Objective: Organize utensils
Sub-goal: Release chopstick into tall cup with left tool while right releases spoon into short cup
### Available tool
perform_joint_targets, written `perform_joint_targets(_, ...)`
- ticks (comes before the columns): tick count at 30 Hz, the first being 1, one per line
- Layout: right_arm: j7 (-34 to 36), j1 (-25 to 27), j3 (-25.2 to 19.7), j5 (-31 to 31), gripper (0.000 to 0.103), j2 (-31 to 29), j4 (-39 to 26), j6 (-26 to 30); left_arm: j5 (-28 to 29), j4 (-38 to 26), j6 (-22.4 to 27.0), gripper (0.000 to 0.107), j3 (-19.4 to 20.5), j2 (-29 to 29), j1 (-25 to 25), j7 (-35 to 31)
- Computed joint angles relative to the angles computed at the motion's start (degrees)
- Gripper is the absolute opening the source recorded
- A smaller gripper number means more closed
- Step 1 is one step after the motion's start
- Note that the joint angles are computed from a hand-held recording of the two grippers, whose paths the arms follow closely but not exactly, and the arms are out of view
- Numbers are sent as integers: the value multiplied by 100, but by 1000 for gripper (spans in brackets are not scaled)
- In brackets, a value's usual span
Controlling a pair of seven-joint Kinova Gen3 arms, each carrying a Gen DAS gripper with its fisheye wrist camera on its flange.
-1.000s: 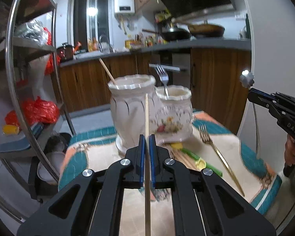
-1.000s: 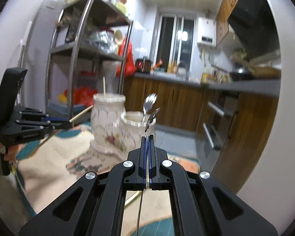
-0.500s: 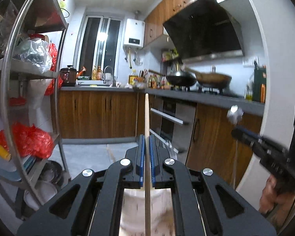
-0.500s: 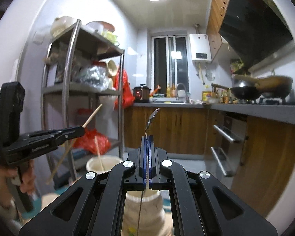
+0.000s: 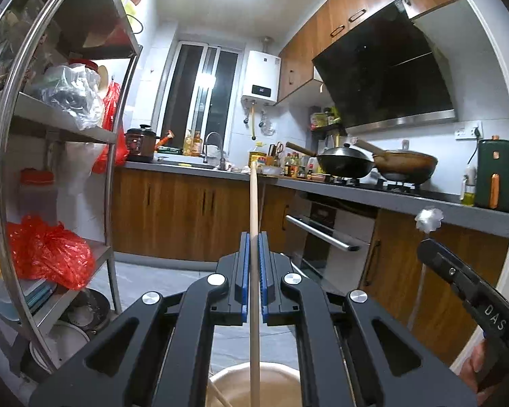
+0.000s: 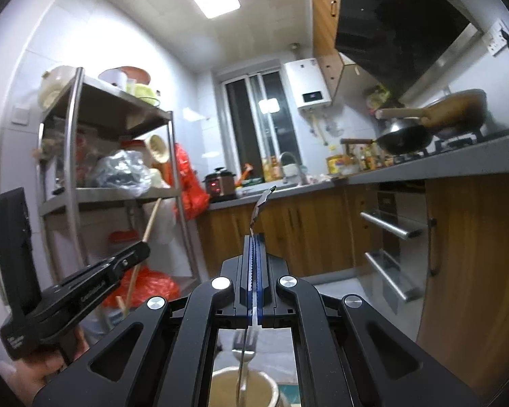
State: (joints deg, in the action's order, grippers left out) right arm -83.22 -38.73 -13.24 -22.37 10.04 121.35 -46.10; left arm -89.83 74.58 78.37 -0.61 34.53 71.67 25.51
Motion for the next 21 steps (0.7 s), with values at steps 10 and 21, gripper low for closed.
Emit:
perform_joint_targets(10, 132, 65, 84, 256, 2, 37, -194, 1163, 231, 351, -215, 5, 157, -50, 106, 16)
perform_joint_targets(21, 427, 19, 143, -96, 3, -99, 5, 1630, 1003, 452, -696, 5, 358, -171, 18, -632)
